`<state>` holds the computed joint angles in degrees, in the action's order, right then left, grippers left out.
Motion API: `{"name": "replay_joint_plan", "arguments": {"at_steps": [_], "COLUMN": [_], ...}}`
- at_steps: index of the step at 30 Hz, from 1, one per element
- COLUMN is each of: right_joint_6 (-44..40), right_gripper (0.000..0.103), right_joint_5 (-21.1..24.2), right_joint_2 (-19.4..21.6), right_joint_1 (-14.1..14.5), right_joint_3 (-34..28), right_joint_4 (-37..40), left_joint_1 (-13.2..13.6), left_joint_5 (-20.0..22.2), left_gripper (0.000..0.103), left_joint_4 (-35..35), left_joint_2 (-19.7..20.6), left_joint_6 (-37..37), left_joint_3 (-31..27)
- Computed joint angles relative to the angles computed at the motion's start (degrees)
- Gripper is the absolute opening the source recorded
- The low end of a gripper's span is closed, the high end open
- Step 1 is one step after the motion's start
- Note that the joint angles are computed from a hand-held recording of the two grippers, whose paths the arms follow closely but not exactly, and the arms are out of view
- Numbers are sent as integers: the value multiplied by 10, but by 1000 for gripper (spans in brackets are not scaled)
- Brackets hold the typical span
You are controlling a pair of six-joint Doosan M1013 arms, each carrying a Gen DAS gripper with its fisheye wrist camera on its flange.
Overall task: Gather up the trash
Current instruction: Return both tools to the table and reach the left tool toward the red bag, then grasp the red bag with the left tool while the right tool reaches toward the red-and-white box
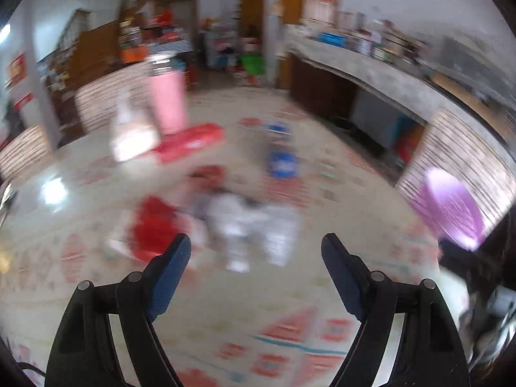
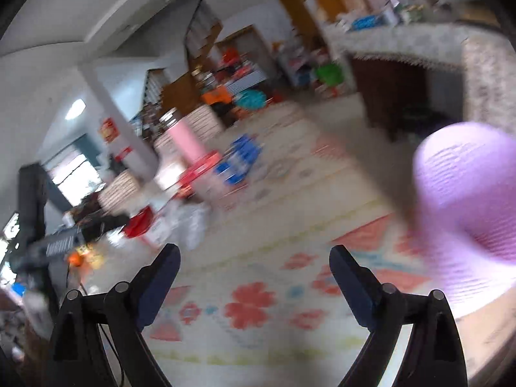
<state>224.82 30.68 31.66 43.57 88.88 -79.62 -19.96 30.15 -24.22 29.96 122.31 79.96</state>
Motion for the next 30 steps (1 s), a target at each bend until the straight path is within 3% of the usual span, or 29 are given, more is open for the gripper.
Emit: {"name": "replay_joint_plan", "arguments": {"at_steps": [2, 5, 6, 9, 12, 14, 17, 20, 23, 25, 28, 30], "right_joint_6": [47, 59, 81, 64, 43, 33, 33, 29, 24, 18, 3, -12], "right_gripper": [96, 96, 96, 96, 96, 96, 96, 96, 96, 96, 96, 96], "right_joint_5": [-35, -68, -67, -66, -61, -52, -43, -43, -46, -47, -44, -40], "right_joint_2": [17, 28, 29, 33, 36, 39, 36, 33, 34, 34, 34, 35], "right_joint_1": [-5, -11, -10, -9, -9, -7, -7, -7, -9, -9, -8, -7], "right_joint_3": [-13, -26, -24, -28, -34, -38, -35, -33, -33, -33, -36, -39], "right_joint_4": [-51, -69, -97, -85, -65, -58, -55, -46, -41, -35, -22, -10], "left_joint_1": [12, 20, 22, 27, 33, 40, 54, 54, 64, 71, 68, 65], "left_joint_5": [9, 43, 56, 117, 183, 242, 391, 450, 422, 361, 253, 227], "left_gripper": [82, 82, 82, 82, 82, 82, 82, 82, 82, 82, 82, 82], "left_joint_4": [46, 130, 135, 168, 158, 110, -10, -40, -79, -88, -49, -29], "left_joint_2": [22, 60, 70, 117, 160, 183, 210, 188, 138, 103, 72, 71], "left_joint_6": [-60, -158, -168, -218, -233, -212, -114, -22, 45, 59, 46, 34], "left_joint_3": [-40, -102, -117, -190, -255, -288, -326, -284, -207, -159, -114, -109]}}
